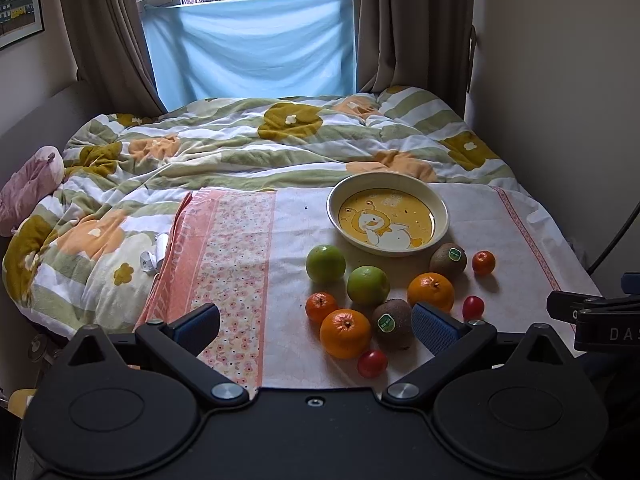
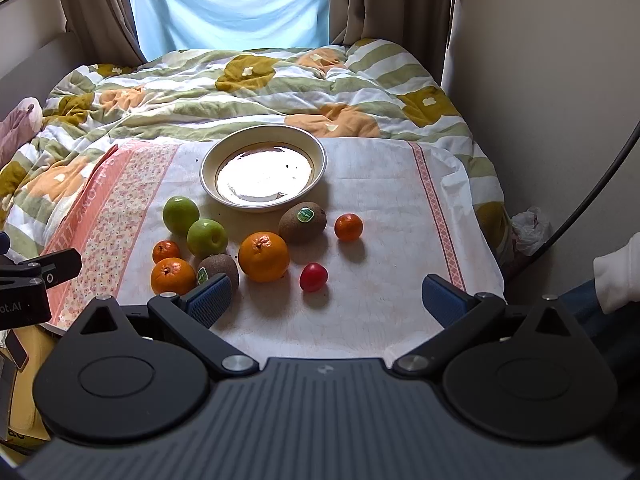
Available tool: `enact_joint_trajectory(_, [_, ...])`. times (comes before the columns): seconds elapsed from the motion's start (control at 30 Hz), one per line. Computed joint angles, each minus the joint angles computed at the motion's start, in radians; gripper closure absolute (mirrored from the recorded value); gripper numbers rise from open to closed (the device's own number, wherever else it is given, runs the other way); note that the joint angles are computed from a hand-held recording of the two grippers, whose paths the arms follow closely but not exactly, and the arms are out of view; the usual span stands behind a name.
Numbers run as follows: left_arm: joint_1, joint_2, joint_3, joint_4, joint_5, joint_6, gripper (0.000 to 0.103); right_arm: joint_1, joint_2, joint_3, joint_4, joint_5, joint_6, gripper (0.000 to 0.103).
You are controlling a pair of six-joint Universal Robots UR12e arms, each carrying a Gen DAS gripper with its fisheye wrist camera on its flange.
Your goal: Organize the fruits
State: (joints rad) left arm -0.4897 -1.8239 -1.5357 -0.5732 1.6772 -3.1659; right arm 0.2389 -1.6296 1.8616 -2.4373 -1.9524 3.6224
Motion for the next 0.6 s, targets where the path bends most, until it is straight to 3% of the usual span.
enact_joint_trajectory(0.6, [0.007, -0.006, 0.013, -0.009, -0.009, -0.004, 0.0, 0.002, 0.006, -0.003, -0.002, -0.001, 0.003, 0.0])
